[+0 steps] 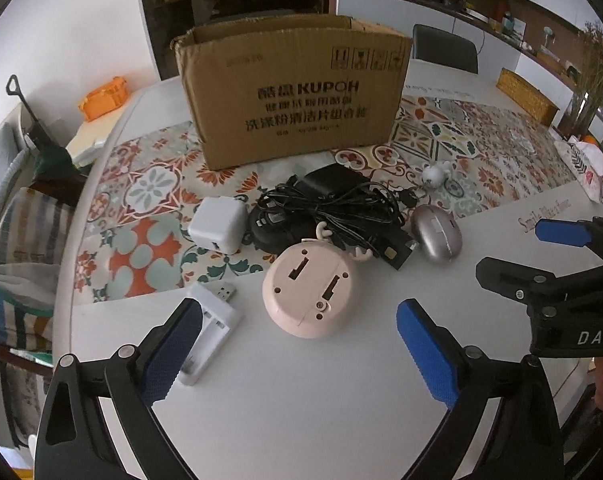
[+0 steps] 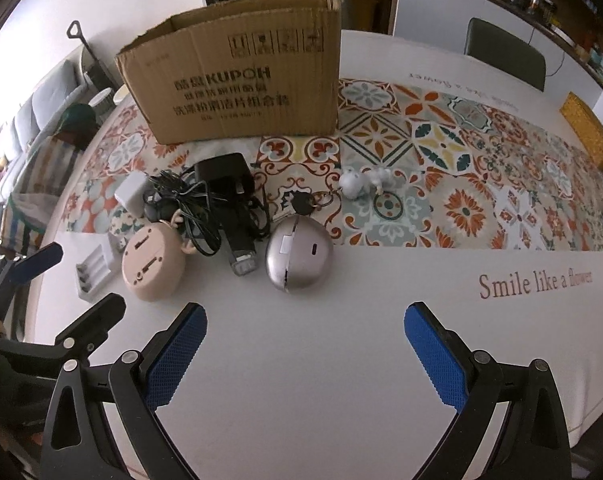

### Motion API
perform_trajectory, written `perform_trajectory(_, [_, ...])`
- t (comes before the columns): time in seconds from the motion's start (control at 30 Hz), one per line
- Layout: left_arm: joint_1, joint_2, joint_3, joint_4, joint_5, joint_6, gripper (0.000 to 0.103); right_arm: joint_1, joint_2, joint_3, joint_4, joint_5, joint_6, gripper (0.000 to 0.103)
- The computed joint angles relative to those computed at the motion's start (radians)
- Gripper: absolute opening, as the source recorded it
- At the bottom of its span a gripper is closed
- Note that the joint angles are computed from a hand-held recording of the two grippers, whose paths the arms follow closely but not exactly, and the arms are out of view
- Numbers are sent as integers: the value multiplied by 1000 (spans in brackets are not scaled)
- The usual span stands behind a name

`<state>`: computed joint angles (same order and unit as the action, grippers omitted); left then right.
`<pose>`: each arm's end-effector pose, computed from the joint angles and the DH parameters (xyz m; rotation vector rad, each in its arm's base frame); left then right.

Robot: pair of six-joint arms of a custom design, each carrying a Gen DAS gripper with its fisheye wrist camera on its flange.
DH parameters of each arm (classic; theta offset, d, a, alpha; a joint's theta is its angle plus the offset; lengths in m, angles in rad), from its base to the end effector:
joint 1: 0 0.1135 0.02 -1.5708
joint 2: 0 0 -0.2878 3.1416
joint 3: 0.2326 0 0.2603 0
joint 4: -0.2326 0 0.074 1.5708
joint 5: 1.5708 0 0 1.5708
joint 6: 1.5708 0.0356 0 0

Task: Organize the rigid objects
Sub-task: 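Grasp the pink round speaker with the left tool while the right tool grasps the silver ball speaker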

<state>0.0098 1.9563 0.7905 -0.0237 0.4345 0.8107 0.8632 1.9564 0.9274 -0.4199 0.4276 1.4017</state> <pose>0.3229 -0.0118 0.0724 1.1177 2.3556 -0.3268 0.2213 0.2360 0.0885 0.7533 2.5951 -0.0997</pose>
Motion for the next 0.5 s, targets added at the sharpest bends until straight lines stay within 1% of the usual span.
perform_trajectory(0.17, [-41,68,35,23,-20,-6,96,-37,20,-21,55,-27,-30,100])
perform_trajectory(0.3, [-62,124,87,-2,-36,-23,92,-65,44,-22,83,-43,-55,100])
perform_trajectory(0.5, [-87,182,143,-26,-35,-51,91,-100,71,-33,139,-75,-81,100])
